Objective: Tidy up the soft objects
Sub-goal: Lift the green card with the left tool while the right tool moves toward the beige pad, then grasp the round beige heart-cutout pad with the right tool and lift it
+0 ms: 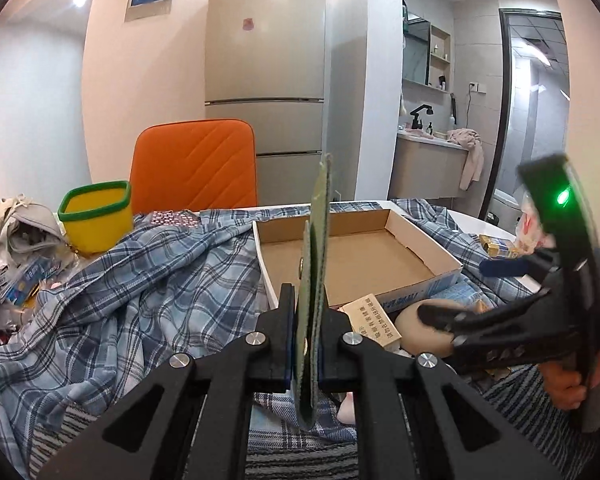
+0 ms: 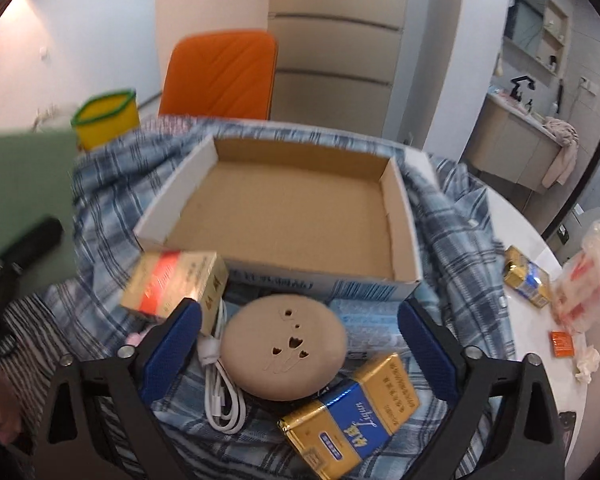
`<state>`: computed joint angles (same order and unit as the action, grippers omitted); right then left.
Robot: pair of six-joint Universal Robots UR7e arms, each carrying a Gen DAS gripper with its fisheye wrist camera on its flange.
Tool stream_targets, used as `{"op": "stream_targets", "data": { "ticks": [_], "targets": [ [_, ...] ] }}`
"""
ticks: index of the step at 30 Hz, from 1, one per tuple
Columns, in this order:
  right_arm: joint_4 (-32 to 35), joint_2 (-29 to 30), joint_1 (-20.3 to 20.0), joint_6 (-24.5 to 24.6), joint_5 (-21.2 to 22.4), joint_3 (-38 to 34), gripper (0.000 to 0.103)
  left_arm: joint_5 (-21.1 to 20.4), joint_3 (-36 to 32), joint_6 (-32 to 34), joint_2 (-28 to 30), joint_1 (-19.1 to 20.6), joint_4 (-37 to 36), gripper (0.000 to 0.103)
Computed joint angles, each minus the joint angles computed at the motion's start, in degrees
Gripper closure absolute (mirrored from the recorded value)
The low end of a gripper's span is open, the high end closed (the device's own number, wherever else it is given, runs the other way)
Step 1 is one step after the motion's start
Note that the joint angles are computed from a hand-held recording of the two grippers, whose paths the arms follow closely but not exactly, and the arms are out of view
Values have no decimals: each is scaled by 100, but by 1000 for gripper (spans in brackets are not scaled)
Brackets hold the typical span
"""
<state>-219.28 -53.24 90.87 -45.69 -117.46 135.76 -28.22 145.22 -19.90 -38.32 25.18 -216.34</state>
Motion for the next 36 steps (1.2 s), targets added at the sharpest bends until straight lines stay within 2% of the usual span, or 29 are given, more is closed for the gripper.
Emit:
{"op": "stream_targets", "data": {
  "ticks": [5, 12, 16, 22, 27, 31, 36],
  "targets": [
    [-153, 330, -103, -318, -90, -71, 8, -29, -23, -150, -32, 42, 249, 96],
    [130, 368, -216, -257, -105, -148, 16, -145, -27, -138, -84, 103, 341, 96],
    [-83, 492, -159, -409, -224, -154, 17, -144, -36, -109, -71, 105, 343, 96],
    [39, 434, -187, -374, -159, -136, 17, -185, -47, -153, -104, 121, 458, 96],
    [-209, 460, -194, -441, -72, -72, 22, -160, -43, -149, -78, 100, 404, 96],
    [-595, 361, -271, -465, 309, 120, 22, -146, -28, -18, -21, 89, 199, 96],
    [-1422, 154, -528, -512, 1314, 562, 22, -114, 7, 85, 21, 51, -11, 96]
  ]
}}
